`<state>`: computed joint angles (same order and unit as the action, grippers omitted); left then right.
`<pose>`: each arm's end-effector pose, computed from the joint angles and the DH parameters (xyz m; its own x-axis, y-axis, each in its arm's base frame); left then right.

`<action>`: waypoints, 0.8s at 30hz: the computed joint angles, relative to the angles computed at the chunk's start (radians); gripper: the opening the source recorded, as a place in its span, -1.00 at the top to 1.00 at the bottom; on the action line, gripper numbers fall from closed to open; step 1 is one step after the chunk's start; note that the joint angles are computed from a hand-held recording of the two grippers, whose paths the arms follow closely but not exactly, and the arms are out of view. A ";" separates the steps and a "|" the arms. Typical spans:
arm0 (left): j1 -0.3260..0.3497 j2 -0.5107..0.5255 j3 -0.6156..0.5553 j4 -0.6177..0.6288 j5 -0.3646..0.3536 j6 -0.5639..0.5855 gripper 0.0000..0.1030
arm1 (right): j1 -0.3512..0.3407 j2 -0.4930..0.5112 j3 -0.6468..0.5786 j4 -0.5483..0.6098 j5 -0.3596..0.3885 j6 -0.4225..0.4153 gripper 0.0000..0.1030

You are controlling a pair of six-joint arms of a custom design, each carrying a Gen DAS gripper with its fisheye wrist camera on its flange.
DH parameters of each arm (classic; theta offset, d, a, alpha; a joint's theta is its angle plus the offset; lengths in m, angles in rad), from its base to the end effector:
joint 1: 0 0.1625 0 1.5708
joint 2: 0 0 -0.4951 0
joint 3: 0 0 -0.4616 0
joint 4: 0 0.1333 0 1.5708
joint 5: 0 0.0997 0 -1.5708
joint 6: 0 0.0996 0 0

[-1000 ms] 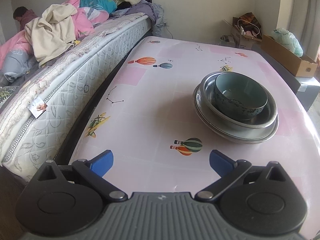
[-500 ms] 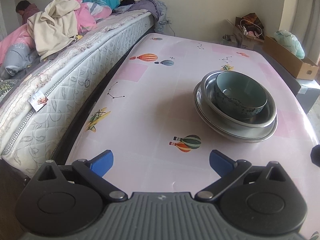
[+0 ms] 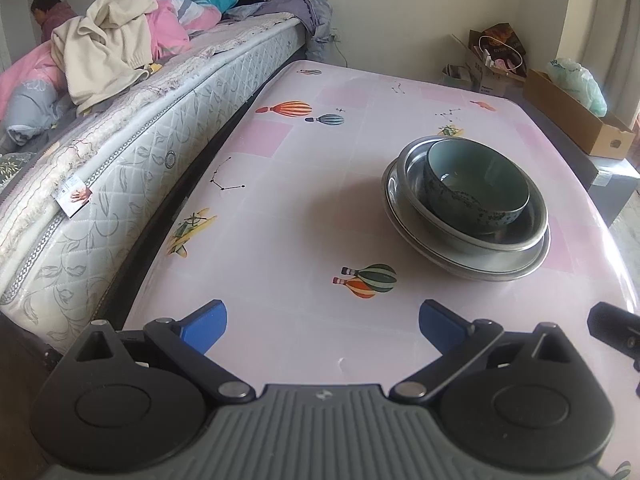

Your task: Organize plates and bowls

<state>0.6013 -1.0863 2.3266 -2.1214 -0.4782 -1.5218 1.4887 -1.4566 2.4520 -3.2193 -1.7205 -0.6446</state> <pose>-0.2276 -0.4250 0.0652 -0.6253 -0.4017 -0.6691 0.2364 0.7196 -0.6529 0.0814 -0.4548 0.2495 -0.8209 -0.3386 0.4598 -0.5356 0.7357 -0.4145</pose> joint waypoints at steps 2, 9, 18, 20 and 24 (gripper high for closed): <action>0.000 0.000 0.000 -0.006 -0.004 0.005 -0.99 | 0.001 0.004 -0.001 -0.001 -0.004 0.001 -0.97; 0.001 0.008 -0.005 -0.023 -0.022 0.023 -0.99 | 0.002 0.012 -0.009 0.010 -0.015 0.011 -0.97; 0.002 0.015 -0.009 -0.043 -0.044 0.043 -0.99 | -0.005 0.012 -0.014 0.020 -0.028 0.018 -0.97; 0.001 0.016 -0.009 -0.047 -0.043 0.047 -0.99 | -0.006 0.013 -0.015 0.023 -0.029 0.023 -0.97; 0.000 0.020 -0.011 -0.049 -0.044 0.050 -0.99 | -0.006 0.015 -0.019 0.030 -0.034 0.028 -0.97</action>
